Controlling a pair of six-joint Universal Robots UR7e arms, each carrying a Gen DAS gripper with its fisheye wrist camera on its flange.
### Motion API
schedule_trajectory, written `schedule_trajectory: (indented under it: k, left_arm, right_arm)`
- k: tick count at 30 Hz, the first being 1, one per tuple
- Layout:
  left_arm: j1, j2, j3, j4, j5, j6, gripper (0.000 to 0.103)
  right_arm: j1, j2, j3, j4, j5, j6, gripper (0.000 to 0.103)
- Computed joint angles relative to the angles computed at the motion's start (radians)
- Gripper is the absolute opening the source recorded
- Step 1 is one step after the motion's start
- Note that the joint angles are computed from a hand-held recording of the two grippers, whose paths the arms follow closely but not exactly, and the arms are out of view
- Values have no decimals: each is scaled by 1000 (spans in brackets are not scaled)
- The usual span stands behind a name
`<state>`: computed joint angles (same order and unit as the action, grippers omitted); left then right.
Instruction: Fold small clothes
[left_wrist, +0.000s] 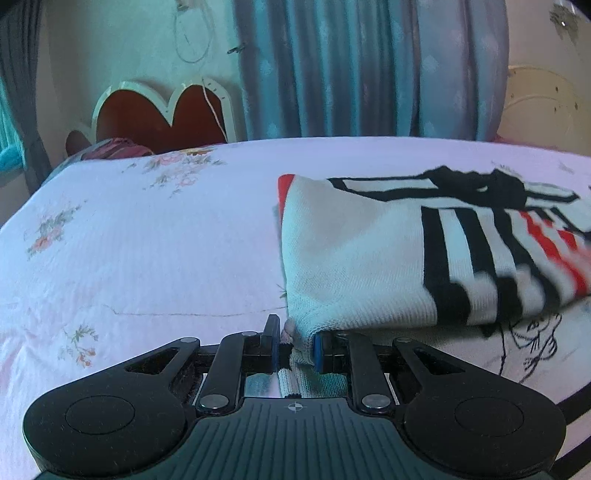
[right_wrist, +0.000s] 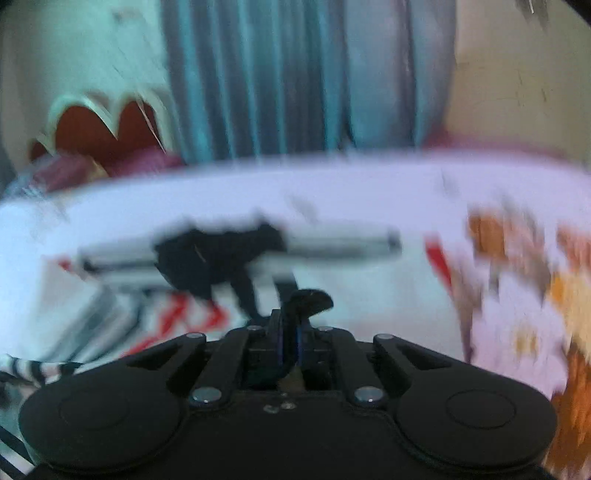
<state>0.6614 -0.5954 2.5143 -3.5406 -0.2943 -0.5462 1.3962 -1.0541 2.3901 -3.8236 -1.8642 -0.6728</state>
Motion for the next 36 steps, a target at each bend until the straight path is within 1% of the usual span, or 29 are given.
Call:
schedule_trajectory:
  k: [1, 2, 3, 4, 5, 6, 8, 10, 11, 13, 14, 15, 16, 17, 18, 19, 20, 22, 24, 25, 26, 27, 29, 32, 33, 34, 36]
  left_arm:
    - [-3, -21, 3, 43, -6, -14, 17]
    - [-10, -43, 12, 71, -12, -28, 17]
    - [-21, -61, 25, 81, -22, -33, 17]
    - [-38, -84, 42, 101, -35, -46, 17]
    - [-55, -114, 63, 128, -53, -67, 17]
    - [-67, -142, 79, 157, -71, -95, 17]
    - [-87, -228, 110, 263, -112, -213, 17]
    - [-91, -279, 124, 288, -136, -278, 18]
    - [-90, -286, 124, 283, -137, -286, 18]
    - [-68, -285, 103, 245, -138, -243, 19]
    - [-43, -271, 81, 204, -141, -191, 23]
    - [-14, -260, 54, 175, -148, -140, 34]
    - [21, -247, 21, 145, -157, -90, 39]
    - [50, -229, -9, 106, -166, -46, 47]
    - [81, -217, -41, 76, -180, -1, 49]
    - [111, -217, -73, 77, -202, 26, 50]
    - [129, -210, -96, 51, -219, 49, 50]
    - [139, -207, -122, 30, -218, 80, 50]
    - [130, -219, -118, 2, -229, 109, 51]
    - [120, -228, -102, -15, -233, 116, 54]
    - [115, -229, -94, -25, -225, 125, 65]
    - [118, -229, -97, -6, -212, 129, 71]
    - [150, -221, -129, 27, -209, 145, 71]
    - [222, -182, -202, -20, -261, 211, 70]
    - [243, -172, -225, -25, -282, 229, 67]
    - [264, -156, -249, -44, -295, 257, 61]
    - [287, -129, -278, -98, -315, 305, 35]
  right_arm:
    - [-15, 0, -13, 68, -27, 39, 8]
    - [-28, -17, -6, 94, -12, 53, 13]
    - [-31, -27, 5, 78, -3, 55, 25]
    - [-33, -42, 12, 84, 5, 73, 31]
    - [-42, -67, 21, 106, 33, 93, 48]
    - [-52, -86, 29, 113, 63, 103, 56]
    - [-58, -103, 34, 114, 88, 91, 56]
    - [-63, -111, 23, 151, 101, 104, 55]
    - [-69, -113, 20, 163, 105, 115, 55]
    - [-76, -109, 16, 171, 109, 142, 55]
    - [-75, -101, 6, 177, 105, 148, 55]
    - [-76, -89, 6, 172, 104, 147, 55]
    - [-75, -83, -1, 183, 102, 148, 54]
    - [-75, -83, -3, 194, 106, 150, 46]
    - [-72, -83, -7, 213, 109, 154, 37]
    - [-68, -79, -12, 220, 105, 154, 36]
    - [-64, -75, -14, 216, 99, 151, 34]
    - [-62, -74, -18, 217, 102, 149, 25]
    - [-61, -77, -18, 213, 97, 141, 11]
    - [-63, -78, -17, 207, 95, 132, 9]
    - [-67, -80, -18, 207, 95, 129, 8]
    - [-76, -84, -16, 209, 104, 129, 8]
    - [-88, -81, -17, 208, 117, 134, 6]
    - [-79, -66, -9, 155, 138, 115, 5]
    - [-70, -59, -7, 135, 137, 93, 5]
    - [-61, -51, -4, 107, 137, 68, 5]
    - [-49, -35, -3, 47, 135, 18, 5]
